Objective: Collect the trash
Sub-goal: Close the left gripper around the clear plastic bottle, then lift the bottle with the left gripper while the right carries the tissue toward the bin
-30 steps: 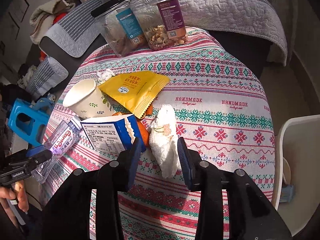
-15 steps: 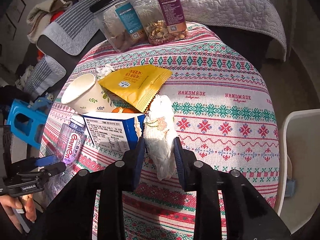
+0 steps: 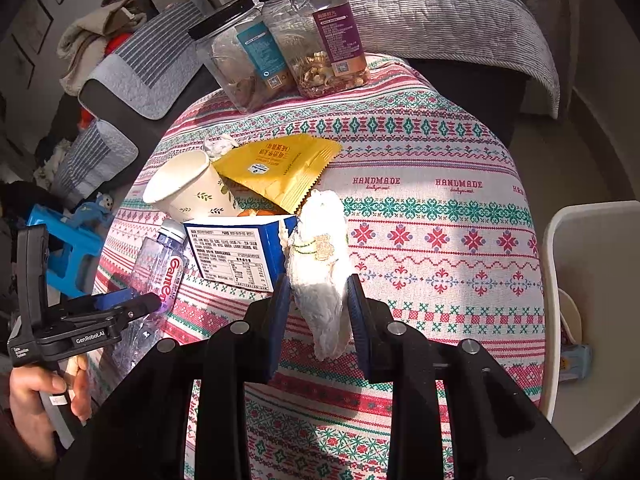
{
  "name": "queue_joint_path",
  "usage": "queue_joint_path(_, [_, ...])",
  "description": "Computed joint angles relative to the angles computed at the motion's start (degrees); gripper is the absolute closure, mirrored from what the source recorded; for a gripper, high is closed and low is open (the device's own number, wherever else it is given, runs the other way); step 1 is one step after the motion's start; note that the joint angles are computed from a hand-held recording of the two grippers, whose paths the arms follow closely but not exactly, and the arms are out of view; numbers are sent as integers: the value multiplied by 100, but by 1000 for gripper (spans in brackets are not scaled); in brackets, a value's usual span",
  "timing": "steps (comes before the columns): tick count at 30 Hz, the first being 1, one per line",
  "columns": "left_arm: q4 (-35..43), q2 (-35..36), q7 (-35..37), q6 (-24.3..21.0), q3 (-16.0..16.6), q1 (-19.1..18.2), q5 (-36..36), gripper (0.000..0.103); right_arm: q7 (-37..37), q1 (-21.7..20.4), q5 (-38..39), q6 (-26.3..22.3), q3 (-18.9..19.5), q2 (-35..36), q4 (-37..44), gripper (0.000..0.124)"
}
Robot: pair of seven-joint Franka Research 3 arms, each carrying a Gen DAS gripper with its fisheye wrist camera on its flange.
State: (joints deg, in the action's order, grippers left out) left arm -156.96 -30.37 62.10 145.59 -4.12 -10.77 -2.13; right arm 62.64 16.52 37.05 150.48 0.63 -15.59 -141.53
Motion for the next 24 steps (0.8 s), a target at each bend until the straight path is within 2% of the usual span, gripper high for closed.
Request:
queue_joint_path(2, [-14, -35, -17, 44, -8, -6, -12, 40, -2, -11, 4, 1, -13, -94, -70, 96])
queue_joint_path(3, [-65, -117, -69, 74, -15, 2, -27, 48, -14, -14, 18, -11, -31, -155, -110, 96])
queue_joint_path(7, [-295, -616, -193, 108, 74, -44, -186, 62, -110, -30, 83, -70, -121, -427, -254, 96])
queue_joint_path(14, [-459, -939, -347, 107, 136, -170, -304, 67, -179, -106, 176, -150, -255, -786, -466, 96])
queue_joint_path(15, [-462, -956, -374, 116, 129, -182, -308, 99, -194, -115, 184, -166, -272, -836, -495, 96])
queue_joint_path(16, [-496, -1009, -416, 121, 133, -202, -336, 103, -210, -123, 192, -185, -290, -885, -520, 96])
queue_joint_path(19, [-557, -1111, -505, 175, 144, -277, -390, 103, -271, -146, 208, -229, -337, -1062, -609, 96])
queue_joint_path(22, [-683, -1152, -598, 260, 392, -450, -801, 99, -276, -198, 211, -276, -381, -1213, -687, 96])
queue_joint_path(23, [-726, -1163, -731, 306, 364, -393, -854, 91, -263, -216, 217, -306, -399, -1257, -701, 96])
queue_joint_path(24, [-782, -1191, -834, 399, 365, -366, -917, 54, -258, -227, 228, -326, -414, -1297, -715, 96])
